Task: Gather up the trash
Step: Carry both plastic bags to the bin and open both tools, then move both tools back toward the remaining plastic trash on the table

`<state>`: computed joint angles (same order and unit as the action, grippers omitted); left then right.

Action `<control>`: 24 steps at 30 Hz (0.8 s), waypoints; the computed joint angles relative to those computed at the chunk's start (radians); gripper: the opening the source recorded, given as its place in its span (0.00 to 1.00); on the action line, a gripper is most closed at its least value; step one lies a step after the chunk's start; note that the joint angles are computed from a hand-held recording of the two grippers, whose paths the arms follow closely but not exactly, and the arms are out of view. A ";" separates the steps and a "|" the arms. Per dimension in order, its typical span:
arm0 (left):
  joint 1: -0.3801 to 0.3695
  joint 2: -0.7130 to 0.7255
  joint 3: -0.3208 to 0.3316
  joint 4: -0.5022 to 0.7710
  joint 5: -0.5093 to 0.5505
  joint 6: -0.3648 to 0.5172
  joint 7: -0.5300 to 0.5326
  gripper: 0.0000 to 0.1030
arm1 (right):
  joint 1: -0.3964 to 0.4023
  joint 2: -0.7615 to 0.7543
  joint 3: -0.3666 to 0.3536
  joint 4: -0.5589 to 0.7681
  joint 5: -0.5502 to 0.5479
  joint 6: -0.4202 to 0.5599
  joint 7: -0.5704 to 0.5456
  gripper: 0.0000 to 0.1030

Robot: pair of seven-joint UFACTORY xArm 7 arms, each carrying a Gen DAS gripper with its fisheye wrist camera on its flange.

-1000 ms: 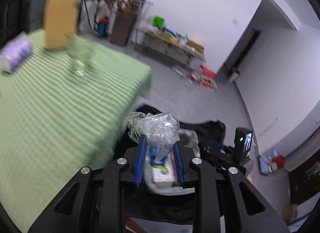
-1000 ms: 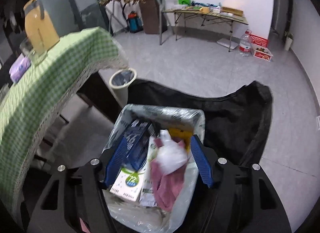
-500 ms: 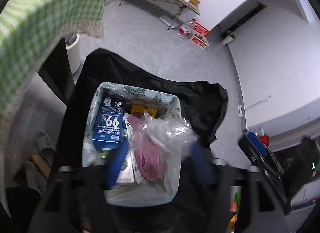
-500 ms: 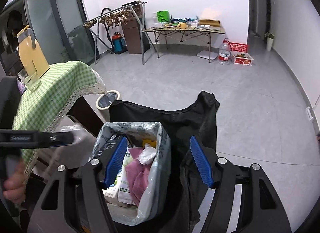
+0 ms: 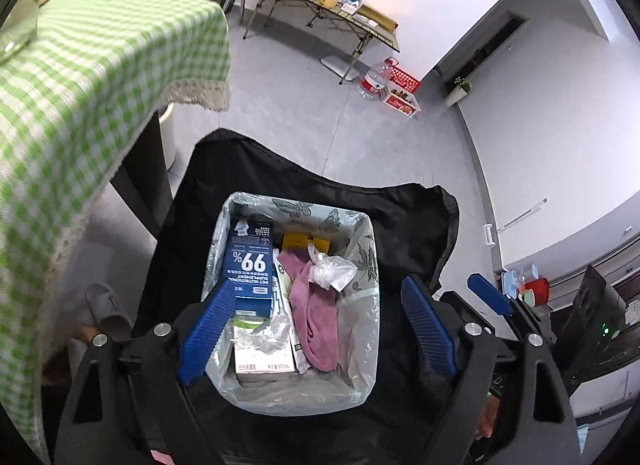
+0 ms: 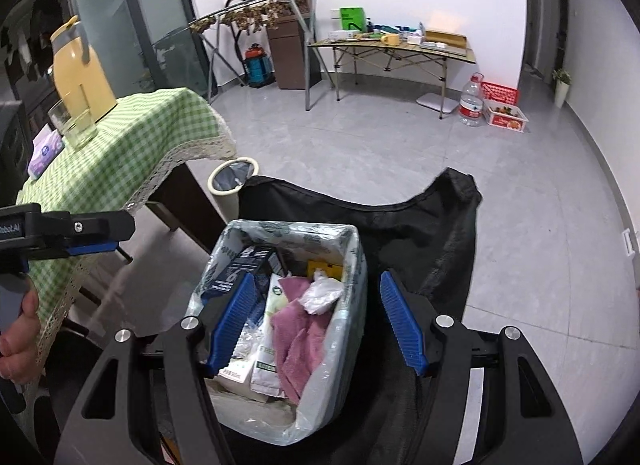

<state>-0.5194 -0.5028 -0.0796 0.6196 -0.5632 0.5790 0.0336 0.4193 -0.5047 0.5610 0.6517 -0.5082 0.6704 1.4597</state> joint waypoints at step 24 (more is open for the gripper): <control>0.030 -0.212 0.047 -0.068 0.054 -0.002 -0.003 0.83 | 0.018 0.119 0.029 0.195 -0.119 0.126 0.005 0.62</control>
